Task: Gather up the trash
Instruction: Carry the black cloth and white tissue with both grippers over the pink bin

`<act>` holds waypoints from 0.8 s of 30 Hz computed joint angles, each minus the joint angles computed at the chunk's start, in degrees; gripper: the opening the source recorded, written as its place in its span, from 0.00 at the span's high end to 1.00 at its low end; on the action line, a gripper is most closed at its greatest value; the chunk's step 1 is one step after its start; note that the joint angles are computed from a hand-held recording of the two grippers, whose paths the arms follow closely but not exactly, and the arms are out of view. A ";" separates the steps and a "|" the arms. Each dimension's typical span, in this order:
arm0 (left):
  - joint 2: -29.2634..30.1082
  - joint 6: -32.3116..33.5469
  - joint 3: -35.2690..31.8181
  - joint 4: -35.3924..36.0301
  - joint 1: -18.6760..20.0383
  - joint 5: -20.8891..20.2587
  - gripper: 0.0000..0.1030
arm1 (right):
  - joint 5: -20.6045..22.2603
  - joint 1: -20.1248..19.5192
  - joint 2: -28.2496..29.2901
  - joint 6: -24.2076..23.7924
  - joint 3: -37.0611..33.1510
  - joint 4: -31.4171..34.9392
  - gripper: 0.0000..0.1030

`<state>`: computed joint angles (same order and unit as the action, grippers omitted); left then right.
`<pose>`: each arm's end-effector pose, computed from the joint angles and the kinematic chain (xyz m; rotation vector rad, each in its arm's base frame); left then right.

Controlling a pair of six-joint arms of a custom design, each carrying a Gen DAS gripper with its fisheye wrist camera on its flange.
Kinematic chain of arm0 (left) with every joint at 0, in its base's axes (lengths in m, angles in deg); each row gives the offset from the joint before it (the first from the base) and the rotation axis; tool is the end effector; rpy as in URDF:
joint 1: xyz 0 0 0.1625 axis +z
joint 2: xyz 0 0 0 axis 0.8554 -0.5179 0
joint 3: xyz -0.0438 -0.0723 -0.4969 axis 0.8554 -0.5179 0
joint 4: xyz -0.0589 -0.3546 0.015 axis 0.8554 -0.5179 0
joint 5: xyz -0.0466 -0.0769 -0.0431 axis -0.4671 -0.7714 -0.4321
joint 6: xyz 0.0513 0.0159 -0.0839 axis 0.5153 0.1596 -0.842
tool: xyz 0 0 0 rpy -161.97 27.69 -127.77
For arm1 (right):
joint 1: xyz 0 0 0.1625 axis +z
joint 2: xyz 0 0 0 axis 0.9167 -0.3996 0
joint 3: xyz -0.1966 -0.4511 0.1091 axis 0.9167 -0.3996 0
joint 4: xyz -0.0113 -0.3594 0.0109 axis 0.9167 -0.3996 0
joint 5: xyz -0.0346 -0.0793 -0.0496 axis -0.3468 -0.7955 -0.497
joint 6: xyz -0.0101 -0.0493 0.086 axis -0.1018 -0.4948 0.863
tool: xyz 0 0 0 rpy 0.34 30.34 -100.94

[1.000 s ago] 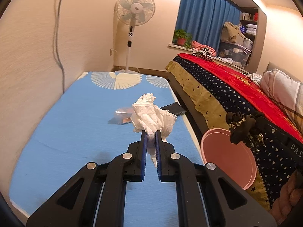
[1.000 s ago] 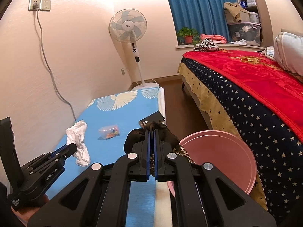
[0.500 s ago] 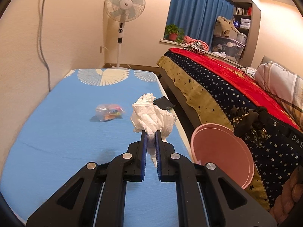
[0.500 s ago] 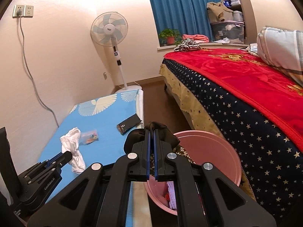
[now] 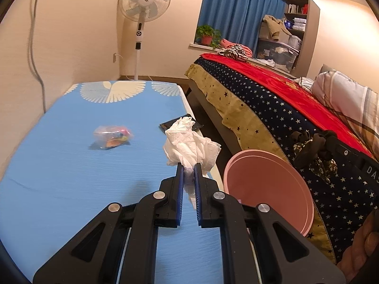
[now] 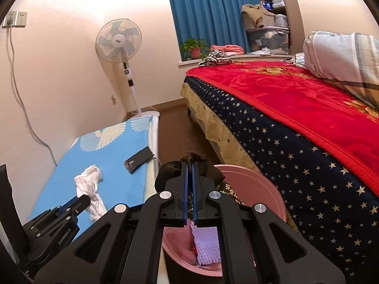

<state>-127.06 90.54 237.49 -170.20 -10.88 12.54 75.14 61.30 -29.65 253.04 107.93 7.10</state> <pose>-0.1098 -0.4025 0.1986 0.8526 2.4572 -0.9950 0.3023 -0.3248 0.0706 -0.0600 -1.9738 1.4454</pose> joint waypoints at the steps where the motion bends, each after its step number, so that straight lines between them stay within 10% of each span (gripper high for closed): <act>1: 0.19 0.02 -0.11 0.04 0.00 -0.12 0.92 | 0.11 -0.12 -0.10 -0.04 0.13 -0.16 0.97; 24: 4.19 -0.95 -1.59 0.80 -0.90 -3.05 0.92 | 3.57 -1.32 -1.10 -0.61 2.56 -3.76 0.97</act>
<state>-122.87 89.59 235.90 -169.40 -11.77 9.49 78.71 59.98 -30.75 252.42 110.49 3.34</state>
